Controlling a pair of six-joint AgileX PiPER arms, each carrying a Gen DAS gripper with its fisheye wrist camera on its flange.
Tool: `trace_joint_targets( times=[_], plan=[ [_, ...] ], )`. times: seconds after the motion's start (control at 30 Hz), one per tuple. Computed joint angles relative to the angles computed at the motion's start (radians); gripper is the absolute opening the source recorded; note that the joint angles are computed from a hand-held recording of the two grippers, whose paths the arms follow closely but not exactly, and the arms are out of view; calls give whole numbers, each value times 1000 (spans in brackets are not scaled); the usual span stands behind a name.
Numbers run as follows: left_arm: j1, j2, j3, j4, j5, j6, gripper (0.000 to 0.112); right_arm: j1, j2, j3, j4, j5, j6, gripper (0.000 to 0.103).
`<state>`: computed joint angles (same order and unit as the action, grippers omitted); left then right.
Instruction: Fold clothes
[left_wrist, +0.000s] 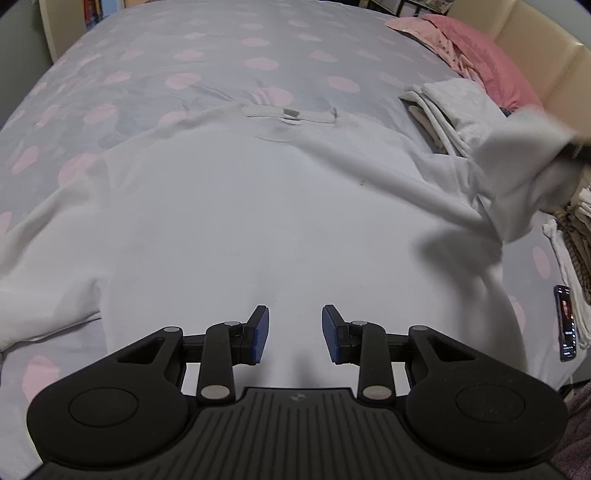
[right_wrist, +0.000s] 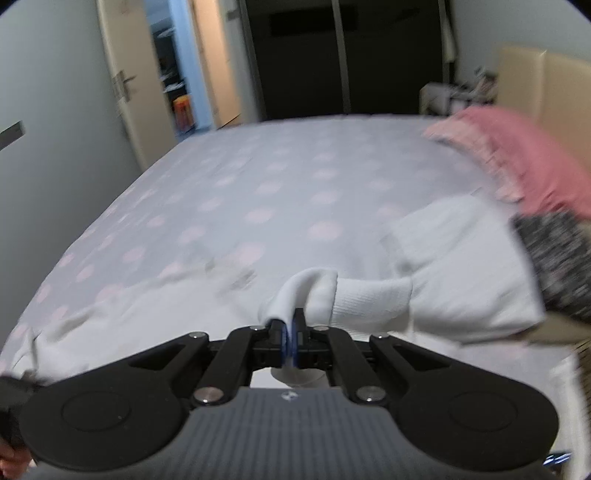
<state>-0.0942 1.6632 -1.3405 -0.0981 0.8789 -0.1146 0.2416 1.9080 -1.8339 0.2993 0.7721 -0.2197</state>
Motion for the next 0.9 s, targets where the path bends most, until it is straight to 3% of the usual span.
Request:
trace_joint_targets(
  times=[0.13,0.23,0.33,0.37,0.5,0.67,0.77,0.9],
  plan=[
    [5,6,1,21,-6,-14,29,86,26,138,-38,-98,-53,3],
    [1,3,13,32,-8,-9,29,134,41,200,-87,-116,-80,11],
    [-6,3,22,48,-11,-8,29,137,28,268,-76,-122,-136,28],
    [-11,2,23,49,-14,-8,29,130,23,287,-61,-123,-158,38],
    [-25,-19,55,23,-47,33,29,44,-29,362,87,-84,-334,60],
    [-60,-11,75,-42,-78,83,29,-40,-98,497,114,-132,-445,61],
    [-90,-1,71,-86,-91,110,30,-95,-118,537,128,-117,-475,61],
    [-147,30,33,-149,-100,136,43,-129,-135,592,80,-122,-425,62]
  ],
)
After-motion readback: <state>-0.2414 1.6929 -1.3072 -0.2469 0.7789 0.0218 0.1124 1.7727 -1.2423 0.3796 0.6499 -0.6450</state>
